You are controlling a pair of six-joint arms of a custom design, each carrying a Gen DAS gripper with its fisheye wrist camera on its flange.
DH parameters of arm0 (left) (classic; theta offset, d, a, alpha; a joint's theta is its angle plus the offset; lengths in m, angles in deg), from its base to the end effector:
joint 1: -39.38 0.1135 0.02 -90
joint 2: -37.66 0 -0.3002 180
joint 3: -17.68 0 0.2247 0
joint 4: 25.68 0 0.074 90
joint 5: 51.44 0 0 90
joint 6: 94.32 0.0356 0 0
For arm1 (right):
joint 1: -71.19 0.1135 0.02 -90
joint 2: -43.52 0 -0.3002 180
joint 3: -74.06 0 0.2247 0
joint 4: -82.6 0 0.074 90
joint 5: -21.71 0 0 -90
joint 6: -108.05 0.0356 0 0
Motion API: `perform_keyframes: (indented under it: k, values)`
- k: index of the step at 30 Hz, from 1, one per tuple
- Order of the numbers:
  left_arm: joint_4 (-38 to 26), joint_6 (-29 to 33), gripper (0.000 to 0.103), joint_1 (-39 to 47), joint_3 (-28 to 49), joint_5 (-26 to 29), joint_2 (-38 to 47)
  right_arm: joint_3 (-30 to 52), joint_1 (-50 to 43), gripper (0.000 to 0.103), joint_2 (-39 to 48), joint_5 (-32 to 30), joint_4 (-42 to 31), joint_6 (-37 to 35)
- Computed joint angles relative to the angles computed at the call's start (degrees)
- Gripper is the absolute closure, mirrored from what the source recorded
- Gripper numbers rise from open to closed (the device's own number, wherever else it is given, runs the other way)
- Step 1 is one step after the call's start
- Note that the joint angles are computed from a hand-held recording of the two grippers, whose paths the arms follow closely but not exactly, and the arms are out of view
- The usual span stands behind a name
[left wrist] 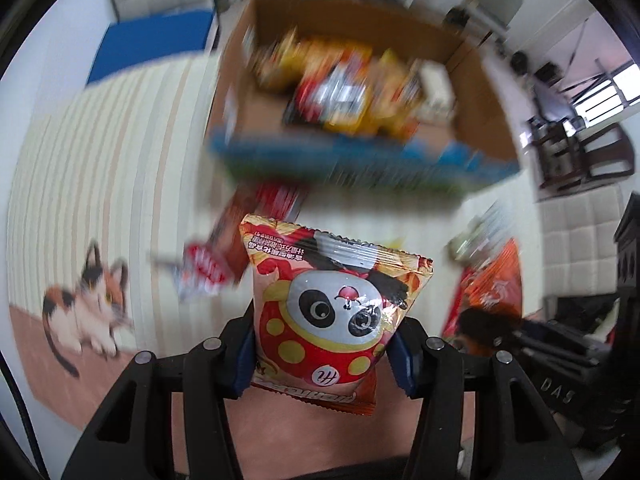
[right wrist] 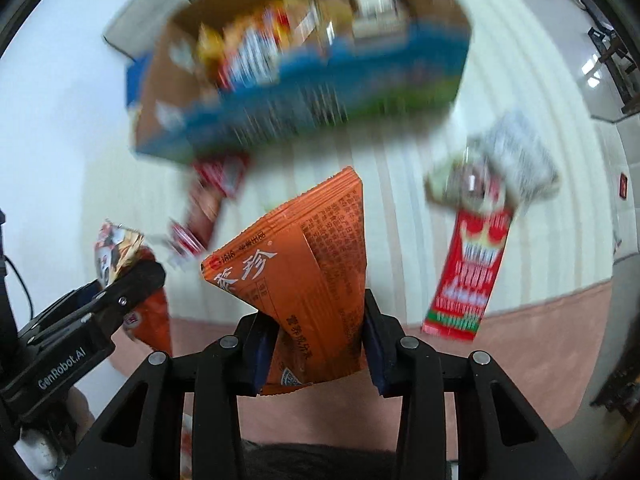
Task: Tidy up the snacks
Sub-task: 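Carry both bags into the box and open both tools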
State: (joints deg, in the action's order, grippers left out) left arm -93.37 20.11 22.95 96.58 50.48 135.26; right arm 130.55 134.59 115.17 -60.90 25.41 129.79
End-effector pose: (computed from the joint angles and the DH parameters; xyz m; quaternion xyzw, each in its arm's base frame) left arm 0.2659 -0.0861 0.2304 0.3501 0.9304 -0.1013 0.0385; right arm 0.0827 0.1549 0.2355 0.4128 0.8956 0.1503 0.0701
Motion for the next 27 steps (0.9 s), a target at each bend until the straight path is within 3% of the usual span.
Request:
perform_keyframes:
  k: [6, 11, 16, 27]
  values:
    - [-8.74, -6.45, 0.051, -6.93, 23.74, 0.60, 9.74, 10.66, -23.41, 0.062, 0.08, 0.10, -9.58, -22.96]
    - [-14.94, -10.13, 0.051, -10.51, 41.90, -1.96, 24.26, 10.69, -41.48, 0.062, 5.61, -4.24, -5.83, -38.81]
    - [-18.86, -12.74, 0.051, -12.59, 53.94, -6.18, 37.45, 5.24, -52.86, 0.062, 13.90, -8.65, 3.26, -47.76]
    - [-24.09, -13.61, 0.051, -14.00, 63.28, -7.86, 50.67, 0.82, -61.65, 0.060, 26.74, -14.61, 12.66, -55.73]
